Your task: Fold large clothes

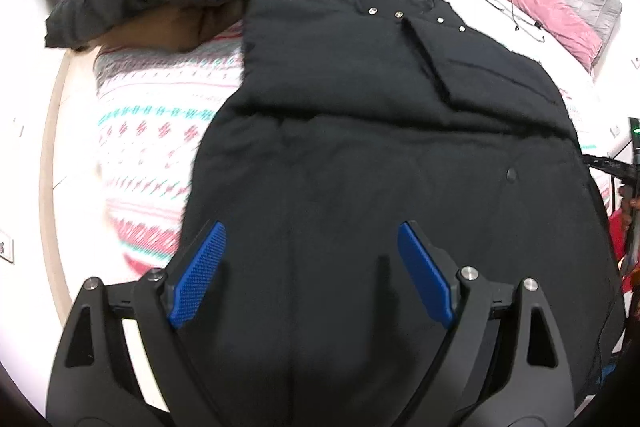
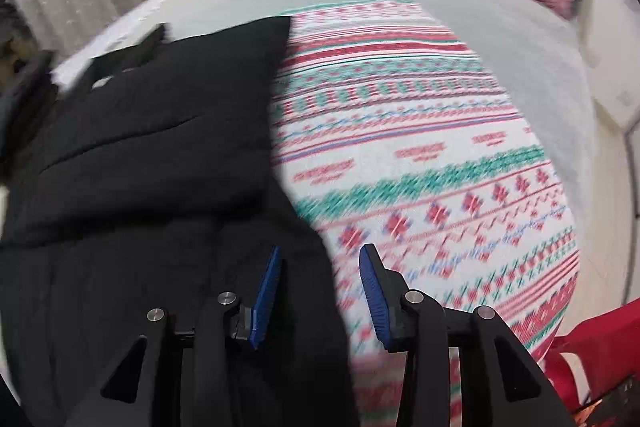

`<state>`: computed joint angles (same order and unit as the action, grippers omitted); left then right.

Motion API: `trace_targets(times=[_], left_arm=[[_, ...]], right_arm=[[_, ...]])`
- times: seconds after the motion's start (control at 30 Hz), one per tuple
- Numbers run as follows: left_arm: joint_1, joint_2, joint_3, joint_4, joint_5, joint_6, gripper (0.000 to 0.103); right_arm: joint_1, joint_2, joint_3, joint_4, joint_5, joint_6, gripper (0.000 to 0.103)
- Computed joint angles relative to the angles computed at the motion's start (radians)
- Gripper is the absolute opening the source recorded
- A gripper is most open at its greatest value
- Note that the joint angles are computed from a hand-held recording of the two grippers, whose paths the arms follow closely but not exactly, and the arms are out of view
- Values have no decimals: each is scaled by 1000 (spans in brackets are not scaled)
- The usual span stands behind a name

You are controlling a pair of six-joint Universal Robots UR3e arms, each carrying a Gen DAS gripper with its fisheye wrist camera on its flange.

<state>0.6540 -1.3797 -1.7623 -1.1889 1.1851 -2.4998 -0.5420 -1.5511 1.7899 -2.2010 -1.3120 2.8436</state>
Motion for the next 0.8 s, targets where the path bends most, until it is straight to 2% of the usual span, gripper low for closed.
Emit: trace_targets(times=[0.03, 0.13, 0.27, 0.43, 0.53, 0.63, 0.8], left_arm=[[22, 9, -4, -23, -3, 27, 88], [85, 27, 1, -121, -11, 103, 88], [156, 58, -8, -223, -9, 189, 88], [246, 88, 4, -372, -8, 302, 88], [292, 89, 25, -456, 6, 351, 88], [339, 87, 41, -532, 10, 400, 88], [427, 108, 27, -639, 30, 509, 88]], right_arm=[[-29, -33, 4, 61, 37, -35, 52], [-124, -124, -5, 293, 117, -169, 63], [-224, -197, -35, 572, 170, -330, 64], [-357, -246, -62, 857, 226, -471, 65], [-412, -291, -49, 976, 186, -546, 65], [-424, -352, -35, 1020, 117, -587, 65], [-482, -446, -17, 1147, 71, -689, 68]])
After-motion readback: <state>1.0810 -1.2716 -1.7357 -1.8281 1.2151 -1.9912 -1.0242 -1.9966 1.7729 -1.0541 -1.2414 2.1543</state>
